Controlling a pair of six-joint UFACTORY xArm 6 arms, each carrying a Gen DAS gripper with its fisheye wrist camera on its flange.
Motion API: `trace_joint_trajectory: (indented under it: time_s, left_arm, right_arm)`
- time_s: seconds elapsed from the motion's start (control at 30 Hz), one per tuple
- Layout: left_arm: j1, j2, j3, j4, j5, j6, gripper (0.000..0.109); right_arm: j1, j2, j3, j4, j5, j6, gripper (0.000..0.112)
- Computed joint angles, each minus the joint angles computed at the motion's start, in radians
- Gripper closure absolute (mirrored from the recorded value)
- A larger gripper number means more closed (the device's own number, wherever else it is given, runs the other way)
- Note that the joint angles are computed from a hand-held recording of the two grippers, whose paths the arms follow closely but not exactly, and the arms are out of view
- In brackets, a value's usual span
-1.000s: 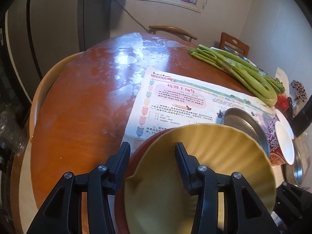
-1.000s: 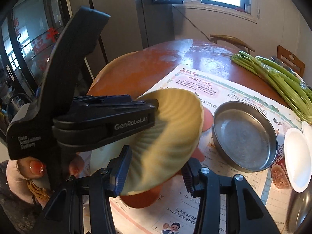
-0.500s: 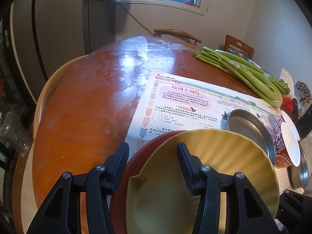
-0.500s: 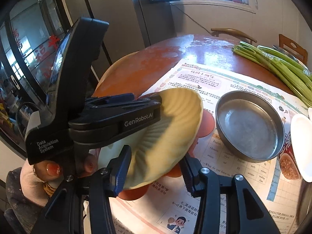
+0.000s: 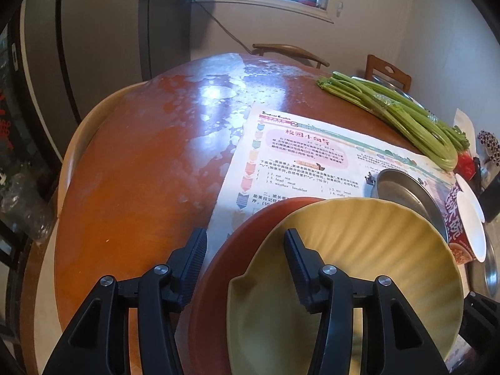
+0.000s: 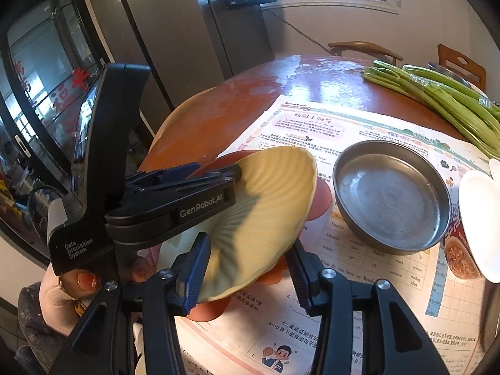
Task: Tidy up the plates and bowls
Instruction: 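Carry the yellow plate with the left tool and lower it onto the pink plate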
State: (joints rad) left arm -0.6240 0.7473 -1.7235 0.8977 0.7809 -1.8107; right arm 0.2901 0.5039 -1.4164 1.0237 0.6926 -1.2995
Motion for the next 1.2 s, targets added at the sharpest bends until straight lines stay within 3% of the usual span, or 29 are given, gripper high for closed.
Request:
trace_joint_trajectory:
  time_s: [0.3,0.57,0.7,0.87,1.2]
  left_arm:
    - [-0.009,-0.056,0.059,0.042,0.032,-0.062,0.055]
    - [-0.024,-0.109,0.123,0.089,0.009,-0.114,0.055]
    - [-0.031,-0.089,0.096,0.065,0.016,-0.070,0.055]
    - [-0.035,-0.070,0.075,0.047,0.008,-0.053,0.055]
    - [-0.044,-0.029,0.028,-0.020,0.084,0.016,0.055]
  right_arm:
    - [-0.005,-0.006,0.005,0.013,-0.001,-0.004,0.063]
    - [0.036,-0.027,0.055,0.006,-0.092,-0.078,0.063]
    - [0.053,-0.037,0.083,0.023,-0.140,-0.134,0.063]
    - [0.041,-0.057,0.096,0.049,-0.118,-0.156,0.063]
    - [0.019,-0.071,0.093,0.061,-0.086,-0.152,0.063]
